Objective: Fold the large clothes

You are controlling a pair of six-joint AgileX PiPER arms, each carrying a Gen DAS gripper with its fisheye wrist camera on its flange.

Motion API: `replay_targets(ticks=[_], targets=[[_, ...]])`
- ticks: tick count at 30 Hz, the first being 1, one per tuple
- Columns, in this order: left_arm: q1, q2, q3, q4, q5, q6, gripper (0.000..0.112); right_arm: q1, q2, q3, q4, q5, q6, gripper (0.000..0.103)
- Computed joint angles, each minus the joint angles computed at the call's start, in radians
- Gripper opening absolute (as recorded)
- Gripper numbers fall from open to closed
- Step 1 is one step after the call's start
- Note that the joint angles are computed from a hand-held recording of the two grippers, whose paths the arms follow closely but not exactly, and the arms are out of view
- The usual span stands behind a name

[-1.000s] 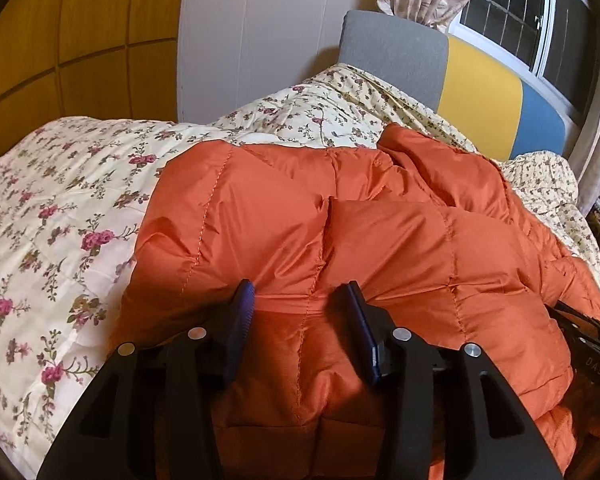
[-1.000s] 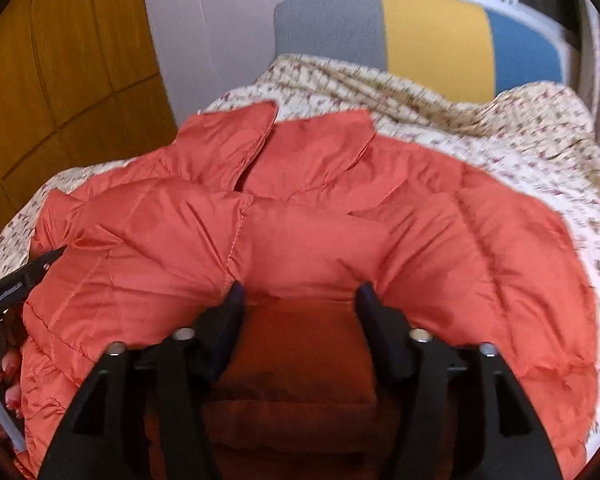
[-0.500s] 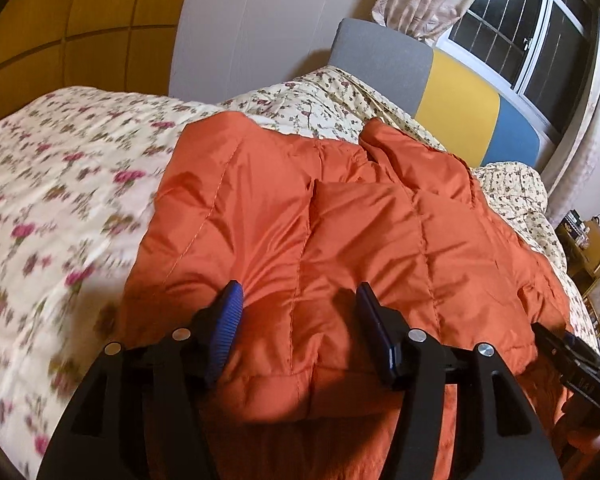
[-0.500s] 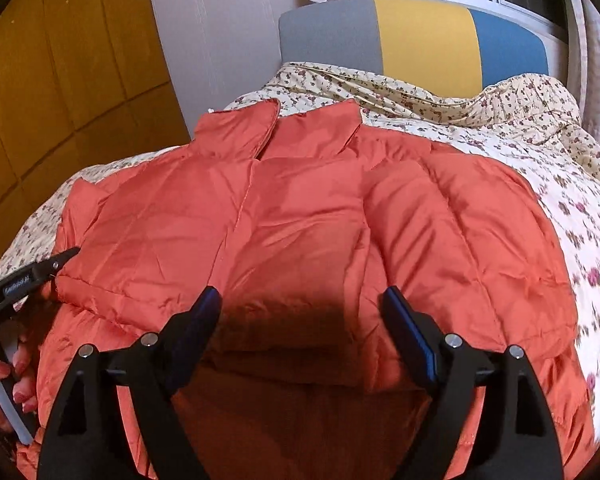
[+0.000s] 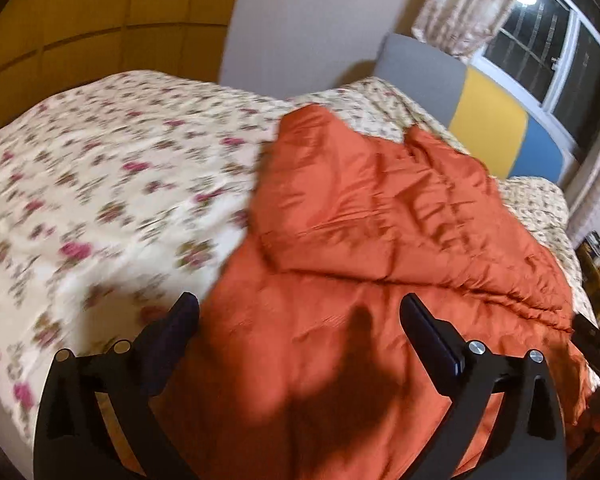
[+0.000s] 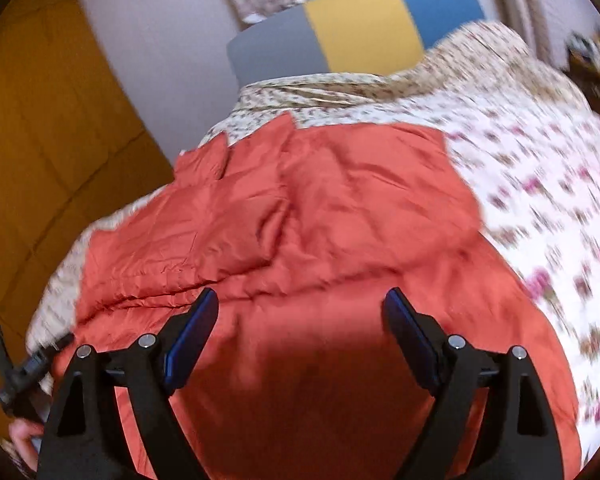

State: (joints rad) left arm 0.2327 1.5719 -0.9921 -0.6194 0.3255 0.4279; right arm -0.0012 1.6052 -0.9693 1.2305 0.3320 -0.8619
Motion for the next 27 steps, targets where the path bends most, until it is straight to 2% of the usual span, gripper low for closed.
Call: replay_targets(ticks=[2,4,8,13,17,23,26,27], targets=[[0.031,-0.011,0.013,-0.016,0.034,0.009,0.100,-0.078,-0.036,0.043,0.012,0.078,-0.021,0.085],[0.080,-0.038,0.056,-0.096,0.052,0.091,0.100,-0.145,-0.083,0.083,-0.039,0.131,-0.026,0.085],[0.185,-0.104,0.148,-0.294,0.096,0.354,0.100,-0.282,-0.196,0.195,-0.080,0.207,-0.096,0.085],[0.276,-0.185,0.238,-0.359,0.142,0.516,0.100,-0.477,-0.307,0.315,-0.167,0.303,-0.171,0.085],[0.348,-0.231,0.294,-0.420,0.191,0.647,0.100,-0.603,-0.332,0.386,-0.165,0.375,-0.256,0.085],[0.453,-0.284,0.361,-0.484,0.332,0.807,0.100,-0.698,-0.377,0.467,-0.153,0.448,-0.308,0.085],[0.520,-0.301,0.395,-0.514,0.431,0.897,0.100,-0.722,-0.412,0.494,-0.166,0.490,-0.319,0.085],[0.549,-0.299,0.400,-0.509,0.486,0.919,0.100,-0.729,-0.422,0.500,-0.174,0.504,-0.325,0.083]])
